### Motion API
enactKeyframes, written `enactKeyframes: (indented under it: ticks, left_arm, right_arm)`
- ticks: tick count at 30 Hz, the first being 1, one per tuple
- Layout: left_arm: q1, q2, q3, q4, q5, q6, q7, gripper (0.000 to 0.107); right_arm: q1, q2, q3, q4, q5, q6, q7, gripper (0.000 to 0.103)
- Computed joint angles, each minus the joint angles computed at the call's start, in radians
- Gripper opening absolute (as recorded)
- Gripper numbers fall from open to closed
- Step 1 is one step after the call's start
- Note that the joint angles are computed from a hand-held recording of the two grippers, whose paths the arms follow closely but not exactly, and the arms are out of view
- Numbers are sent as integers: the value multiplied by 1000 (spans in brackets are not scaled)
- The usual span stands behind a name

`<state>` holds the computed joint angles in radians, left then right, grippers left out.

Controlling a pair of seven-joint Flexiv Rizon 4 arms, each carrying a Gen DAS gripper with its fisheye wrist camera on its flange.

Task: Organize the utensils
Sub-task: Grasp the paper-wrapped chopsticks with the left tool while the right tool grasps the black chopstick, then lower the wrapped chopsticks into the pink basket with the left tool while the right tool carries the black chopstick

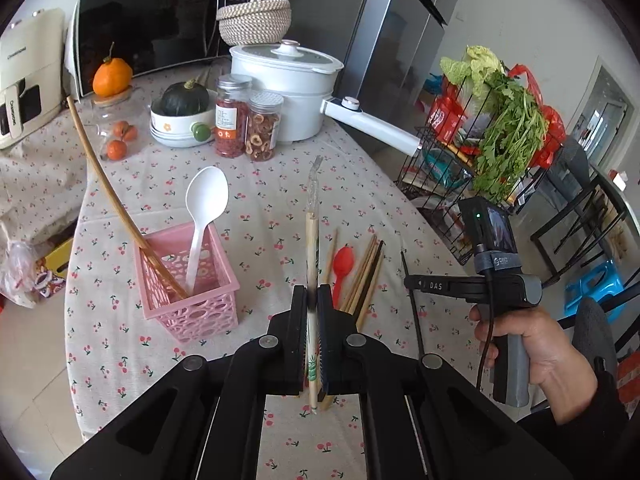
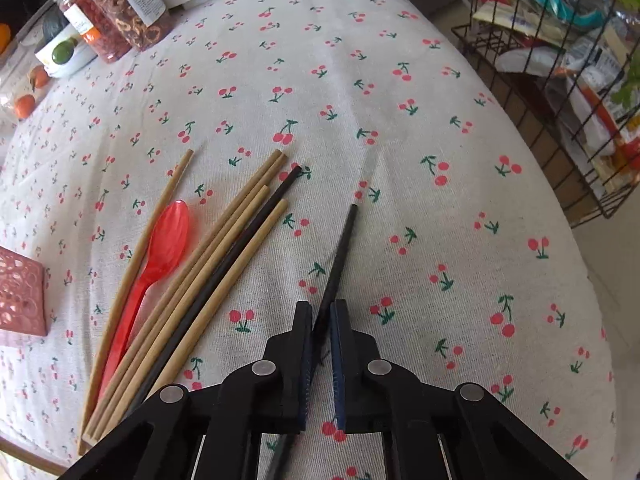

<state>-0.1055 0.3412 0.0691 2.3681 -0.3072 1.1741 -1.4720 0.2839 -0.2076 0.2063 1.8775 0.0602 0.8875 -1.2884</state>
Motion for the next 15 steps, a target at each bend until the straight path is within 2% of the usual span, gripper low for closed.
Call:
enactKeyframes:
  ticks: [4, 10, 15]
  left_arm:
    - [-9, 35, 8, 13, -2, 21, 13, 4]
    - [-34, 78, 23, 22, -28, 58, 41, 4]
    - [-41, 117, 25, 27, -32, 95, 47, 4]
  right_arm:
    - [-28, 60, 14, 13, 101, 36, -40, 4]
    - [-18, 166, 23, 41, 203, 123, -110, 4]
    - [20, 236, 26, 69, 221, 226, -148, 4]
